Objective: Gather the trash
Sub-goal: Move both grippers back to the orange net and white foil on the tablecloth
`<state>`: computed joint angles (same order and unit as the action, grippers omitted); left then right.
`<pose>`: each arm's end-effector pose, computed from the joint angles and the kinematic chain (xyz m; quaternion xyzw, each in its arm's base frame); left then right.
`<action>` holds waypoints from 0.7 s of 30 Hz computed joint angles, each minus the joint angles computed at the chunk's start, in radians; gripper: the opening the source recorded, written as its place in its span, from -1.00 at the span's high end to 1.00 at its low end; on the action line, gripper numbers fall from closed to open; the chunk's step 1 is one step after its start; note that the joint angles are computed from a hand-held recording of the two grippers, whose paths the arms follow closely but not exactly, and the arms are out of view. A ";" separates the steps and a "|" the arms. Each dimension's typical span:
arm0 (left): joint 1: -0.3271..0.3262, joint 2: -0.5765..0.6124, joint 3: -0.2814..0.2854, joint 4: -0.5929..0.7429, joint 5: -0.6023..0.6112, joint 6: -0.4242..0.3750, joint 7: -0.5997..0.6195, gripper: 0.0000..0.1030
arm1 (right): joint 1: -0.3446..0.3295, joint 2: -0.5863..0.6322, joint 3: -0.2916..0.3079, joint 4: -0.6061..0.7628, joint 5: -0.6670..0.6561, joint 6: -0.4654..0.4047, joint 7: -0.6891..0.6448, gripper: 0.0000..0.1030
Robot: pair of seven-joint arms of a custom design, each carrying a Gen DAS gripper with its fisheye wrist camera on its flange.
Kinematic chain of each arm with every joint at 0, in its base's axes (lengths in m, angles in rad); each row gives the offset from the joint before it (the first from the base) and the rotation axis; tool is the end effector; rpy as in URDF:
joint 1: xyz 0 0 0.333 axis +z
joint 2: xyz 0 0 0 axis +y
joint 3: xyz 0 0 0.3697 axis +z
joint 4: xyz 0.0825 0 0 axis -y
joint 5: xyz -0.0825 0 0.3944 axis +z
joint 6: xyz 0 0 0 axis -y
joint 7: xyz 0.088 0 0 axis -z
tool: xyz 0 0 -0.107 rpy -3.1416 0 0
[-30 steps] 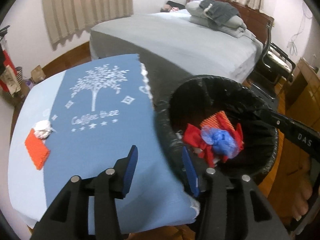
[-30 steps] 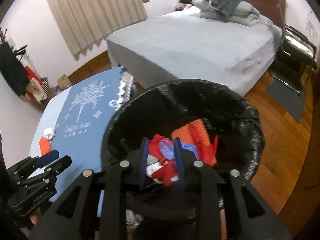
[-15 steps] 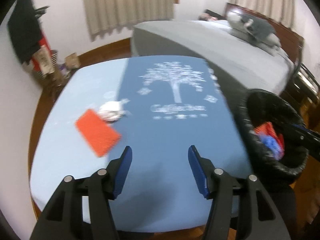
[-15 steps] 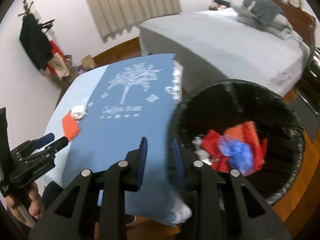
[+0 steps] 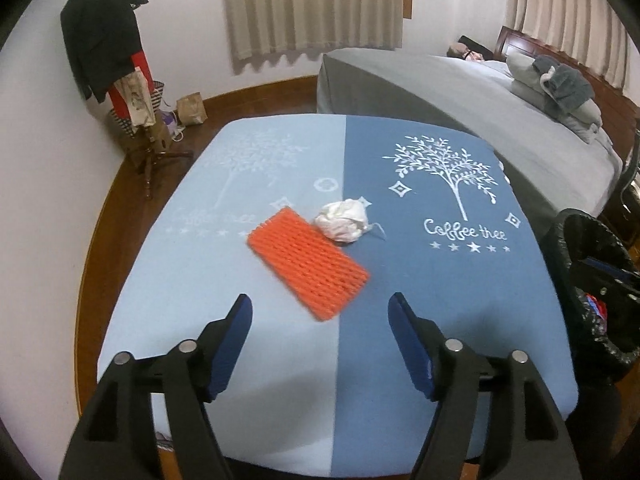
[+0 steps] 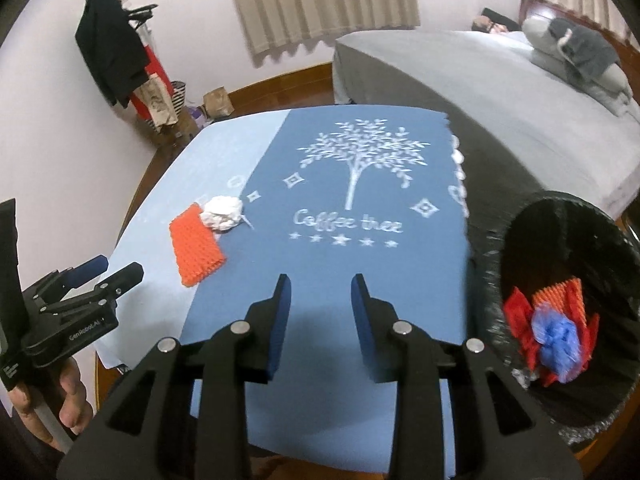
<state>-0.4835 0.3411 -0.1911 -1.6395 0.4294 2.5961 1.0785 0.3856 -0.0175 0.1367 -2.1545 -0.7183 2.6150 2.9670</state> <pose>0.5762 -0.4446 0.5384 -0.5025 0.7991 -0.2694 0.1908 0.4930 0.3012 0.5028 -0.5489 0.7681 -0.2027 0.2602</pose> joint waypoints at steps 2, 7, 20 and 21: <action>0.003 0.011 0.000 0.009 -0.006 -0.002 0.004 -0.37 | 0.003 0.030 -0.001 0.027 0.000 0.000 -0.011 0.40; 0.009 0.047 -0.001 0.037 -0.026 -0.002 0.035 -0.39 | 0.020 0.085 -0.021 0.067 0.009 0.010 -0.028 0.40; 0.004 0.143 0.008 0.122 -0.082 -0.028 0.109 -0.40 | 0.060 0.203 -0.084 0.152 0.072 0.044 -0.096 0.40; 0.004 0.151 0.008 0.129 -0.087 -0.033 0.116 -0.40 | 0.062 0.213 -0.089 0.162 0.075 0.047 -0.101 0.40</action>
<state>-0.4795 0.4920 -0.1834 -1.5100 0.3424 2.5635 1.1949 0.4477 0.1959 0.0480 -1.9928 -0.6428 2.6619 2.8660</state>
